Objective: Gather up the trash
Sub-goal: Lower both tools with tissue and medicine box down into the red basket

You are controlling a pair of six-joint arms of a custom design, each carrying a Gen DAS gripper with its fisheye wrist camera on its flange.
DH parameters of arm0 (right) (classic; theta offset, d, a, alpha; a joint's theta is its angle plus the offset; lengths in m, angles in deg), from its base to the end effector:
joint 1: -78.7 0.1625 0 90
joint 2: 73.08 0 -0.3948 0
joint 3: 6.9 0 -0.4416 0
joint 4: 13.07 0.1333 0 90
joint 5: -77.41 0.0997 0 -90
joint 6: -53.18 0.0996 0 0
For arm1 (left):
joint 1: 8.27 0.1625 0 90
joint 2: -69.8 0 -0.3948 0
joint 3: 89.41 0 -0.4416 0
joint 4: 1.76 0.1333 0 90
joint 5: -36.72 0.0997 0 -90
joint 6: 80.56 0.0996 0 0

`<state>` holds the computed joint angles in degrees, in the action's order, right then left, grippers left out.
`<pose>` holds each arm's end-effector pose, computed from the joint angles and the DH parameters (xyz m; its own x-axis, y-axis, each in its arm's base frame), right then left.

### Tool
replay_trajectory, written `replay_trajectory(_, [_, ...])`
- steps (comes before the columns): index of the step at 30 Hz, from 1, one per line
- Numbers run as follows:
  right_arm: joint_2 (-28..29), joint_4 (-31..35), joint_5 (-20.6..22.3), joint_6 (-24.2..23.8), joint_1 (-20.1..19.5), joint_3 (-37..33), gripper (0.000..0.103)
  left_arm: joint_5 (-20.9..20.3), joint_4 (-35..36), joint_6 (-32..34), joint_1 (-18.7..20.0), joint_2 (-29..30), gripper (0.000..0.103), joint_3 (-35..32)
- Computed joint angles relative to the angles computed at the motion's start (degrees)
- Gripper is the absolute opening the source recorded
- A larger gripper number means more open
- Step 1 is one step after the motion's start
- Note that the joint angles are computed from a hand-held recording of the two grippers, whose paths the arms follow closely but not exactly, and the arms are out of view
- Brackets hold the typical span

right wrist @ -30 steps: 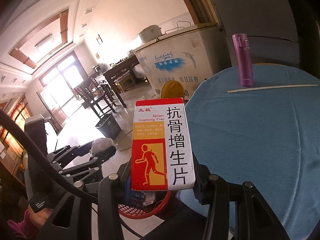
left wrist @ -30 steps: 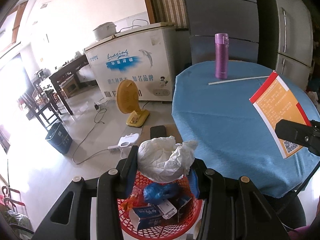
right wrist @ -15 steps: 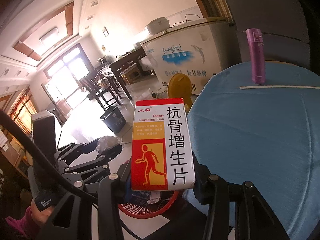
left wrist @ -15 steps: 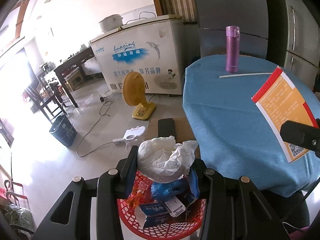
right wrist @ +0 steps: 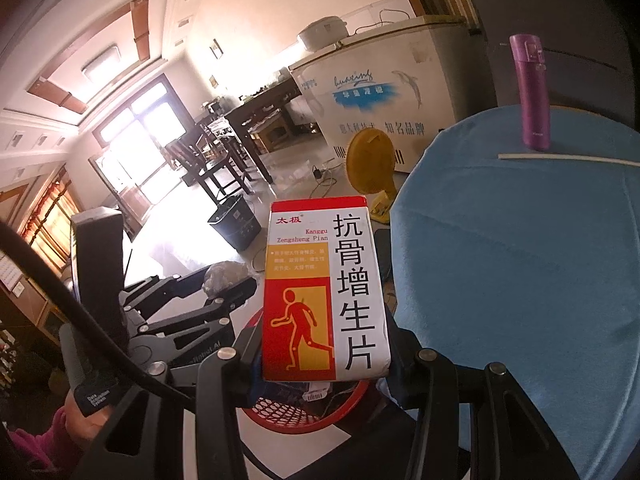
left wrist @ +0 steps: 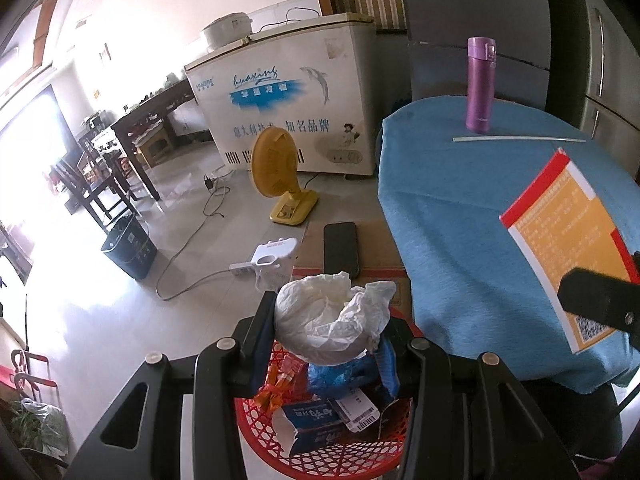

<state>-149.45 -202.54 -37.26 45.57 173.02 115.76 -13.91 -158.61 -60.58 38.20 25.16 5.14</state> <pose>0.1314 -0.5220 0.2525 -0.9171 0.1833 0.3540 -0.1681 0.6274 -0.7603 -0.3280 -0.6306 0.0575 -0.4213 0.6114 -0.6698 0.8542 0.5157 -0.0665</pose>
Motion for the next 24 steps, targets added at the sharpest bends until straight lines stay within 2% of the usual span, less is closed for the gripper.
replay_trajectory(18, [0.76, 3.66, 3.92, 1.55, -3.36, -1.92, 0.049, 1.79, 2.0, -1.31, 0.63, 1.57, 0.046, -0.89])
replay_trajectory(24, [1.22, 1.0, 2.41, 0.34, -3.17, -1.76, 0.049, 1.59, 1.94, -1.12, 0.49, 1.63, 0.046, -0.97])
